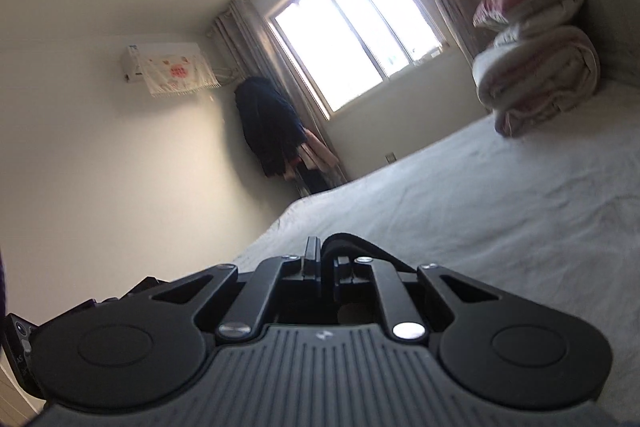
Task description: Fold clothes
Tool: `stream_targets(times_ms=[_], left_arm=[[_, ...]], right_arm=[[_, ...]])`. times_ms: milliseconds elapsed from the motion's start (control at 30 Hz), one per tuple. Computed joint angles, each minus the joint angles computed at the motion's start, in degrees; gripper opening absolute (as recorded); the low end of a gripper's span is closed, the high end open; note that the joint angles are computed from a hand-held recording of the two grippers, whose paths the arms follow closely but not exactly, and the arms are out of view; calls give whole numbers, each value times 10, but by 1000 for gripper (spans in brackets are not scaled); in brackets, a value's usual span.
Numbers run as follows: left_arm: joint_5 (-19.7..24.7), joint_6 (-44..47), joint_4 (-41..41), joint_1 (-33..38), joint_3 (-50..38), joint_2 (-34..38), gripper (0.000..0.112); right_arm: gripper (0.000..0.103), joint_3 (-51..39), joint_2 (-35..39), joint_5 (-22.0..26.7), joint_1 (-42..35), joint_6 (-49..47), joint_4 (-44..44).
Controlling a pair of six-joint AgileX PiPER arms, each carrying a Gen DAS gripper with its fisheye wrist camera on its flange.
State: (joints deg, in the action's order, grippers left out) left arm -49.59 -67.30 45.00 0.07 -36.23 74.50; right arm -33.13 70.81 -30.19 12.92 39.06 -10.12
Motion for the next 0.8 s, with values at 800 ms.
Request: stream_targets(times_ms=[800], left_arm=[[297, 173, -122, -102, -454, 361, 2]], right_arm=[[10, -344, 343, 6, 20, -545, 370]])
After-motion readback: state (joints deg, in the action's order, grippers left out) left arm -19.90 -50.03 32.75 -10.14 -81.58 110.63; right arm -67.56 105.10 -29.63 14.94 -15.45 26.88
